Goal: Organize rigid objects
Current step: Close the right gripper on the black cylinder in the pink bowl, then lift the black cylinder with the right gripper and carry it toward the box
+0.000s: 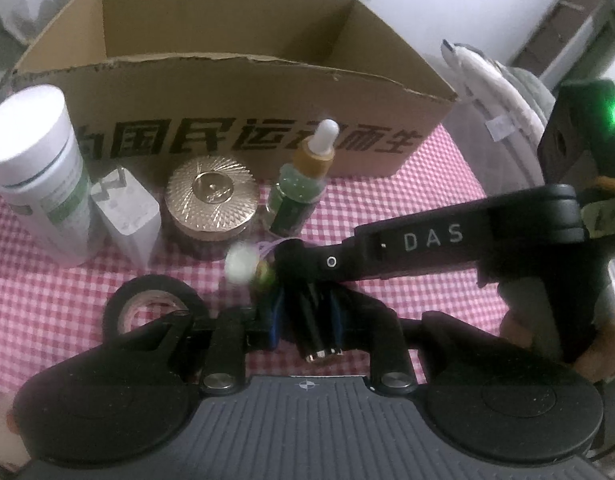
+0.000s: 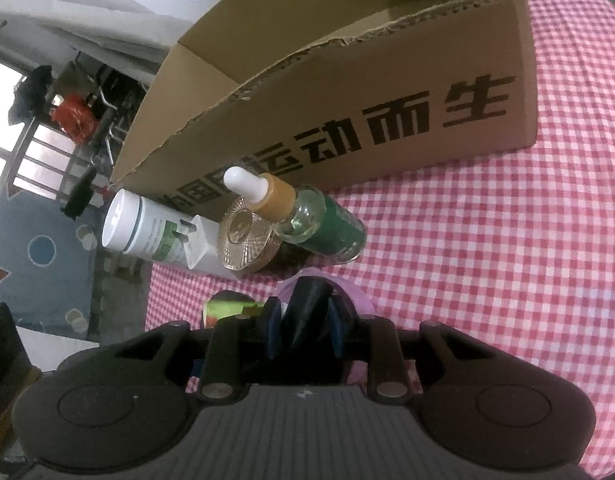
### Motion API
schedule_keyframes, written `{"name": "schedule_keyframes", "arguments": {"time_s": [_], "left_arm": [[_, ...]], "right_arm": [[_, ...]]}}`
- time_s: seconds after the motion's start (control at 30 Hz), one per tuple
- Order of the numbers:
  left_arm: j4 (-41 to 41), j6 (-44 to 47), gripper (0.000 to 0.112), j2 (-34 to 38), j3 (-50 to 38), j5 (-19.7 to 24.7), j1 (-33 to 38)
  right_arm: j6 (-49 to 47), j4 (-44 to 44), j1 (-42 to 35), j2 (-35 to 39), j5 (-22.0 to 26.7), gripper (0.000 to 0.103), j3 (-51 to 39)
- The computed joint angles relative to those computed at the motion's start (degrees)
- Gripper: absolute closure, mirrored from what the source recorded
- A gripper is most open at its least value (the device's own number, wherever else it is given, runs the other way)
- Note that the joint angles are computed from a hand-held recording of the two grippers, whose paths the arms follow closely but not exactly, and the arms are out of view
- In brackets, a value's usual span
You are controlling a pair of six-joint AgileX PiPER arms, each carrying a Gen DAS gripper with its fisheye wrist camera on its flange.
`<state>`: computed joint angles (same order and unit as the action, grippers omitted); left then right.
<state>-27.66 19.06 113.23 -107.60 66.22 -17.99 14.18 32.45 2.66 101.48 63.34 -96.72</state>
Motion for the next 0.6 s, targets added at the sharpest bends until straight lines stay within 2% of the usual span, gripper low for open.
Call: {"name": "schedule_keyframes", "arguments": {"time_s": [0.13, 0.33, 0.5, 0.6], "left_arm": [[-0.8, -1.2, 0.089, 0.0, 0.2, -0.1, 0.6], [-0.9, 1.1, 0.093, -3.9, 5.7, -4.3, 0.5], [-1.2, 3.8, 0.099, -8.9, 11.7, -8.9, 0.4], [-1.6, 4.3, 0.099, -10.7, 13.1, -10.3, 0.5]], "right_arm": [[-0.9, 1.8, -0.6, 0.1, -0.4, 0.076, 0.9], [-3.2, 5.1, -1.9, -4.6, -4.0, 0.079, 7.4], [-3.6, 4.1, -0.8, -8.3, -7.2, 0.079, 9.8], [-3.3, 2.4, 0.4, -10.2, -8.8, 0.079, 10.2]]}}
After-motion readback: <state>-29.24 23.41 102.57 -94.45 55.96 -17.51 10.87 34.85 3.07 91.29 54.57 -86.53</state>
